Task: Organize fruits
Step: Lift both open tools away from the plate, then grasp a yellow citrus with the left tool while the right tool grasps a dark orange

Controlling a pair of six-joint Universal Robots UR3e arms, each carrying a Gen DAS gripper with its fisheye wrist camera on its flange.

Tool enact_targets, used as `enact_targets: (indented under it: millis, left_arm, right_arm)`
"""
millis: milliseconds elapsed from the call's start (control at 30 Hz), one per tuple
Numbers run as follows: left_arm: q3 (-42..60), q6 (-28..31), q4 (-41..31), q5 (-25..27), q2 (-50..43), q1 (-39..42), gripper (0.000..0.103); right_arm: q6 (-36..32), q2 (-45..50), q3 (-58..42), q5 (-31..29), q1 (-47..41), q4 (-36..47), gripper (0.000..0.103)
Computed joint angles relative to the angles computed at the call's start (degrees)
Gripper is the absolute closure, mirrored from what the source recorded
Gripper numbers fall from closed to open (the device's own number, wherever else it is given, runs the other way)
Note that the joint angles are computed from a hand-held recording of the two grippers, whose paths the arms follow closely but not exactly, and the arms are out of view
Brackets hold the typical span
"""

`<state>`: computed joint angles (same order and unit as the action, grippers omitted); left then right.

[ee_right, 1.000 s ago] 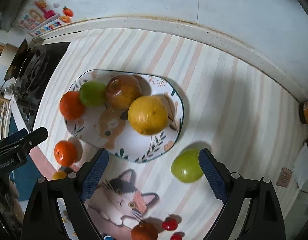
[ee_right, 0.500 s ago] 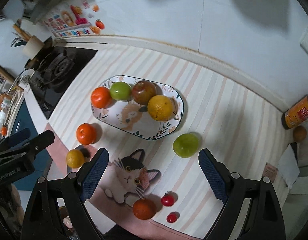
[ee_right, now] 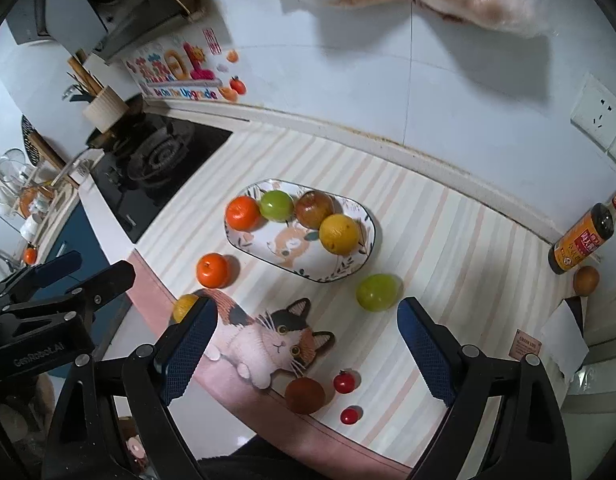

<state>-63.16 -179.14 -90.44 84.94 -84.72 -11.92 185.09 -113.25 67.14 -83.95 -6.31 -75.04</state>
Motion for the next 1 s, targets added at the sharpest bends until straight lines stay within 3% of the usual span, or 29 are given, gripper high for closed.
enact_targets:
  millis: [233,567,700,1000]
  left_arm:
    - [-0.1,0.4,-0.8,-0.9,2.0,1.2,0.007]
    - [-2.9,0.9,-0.6,-1.3,2.8,2.3,0.007]
    - [-6.5,1.0,0.7,-0.1,2.1,3.3,0.001]
    - [-22.5,1.3,5.6,3.2,3.2,6.9,0.001]
  right_arm:
    - [-0.4,-1.0,-1.3,2.2,-1.0,2.2,0.009]
    - [-1.4,-2.7,4.2,5.1,-3.4,2.1,0.009]
    - [-2.2,-3.2,11.6,6.5,-4.2,0.5,0.009]
    - [-1.8,0.8,37.7,7.4,-0.7,-9.5,0.010]
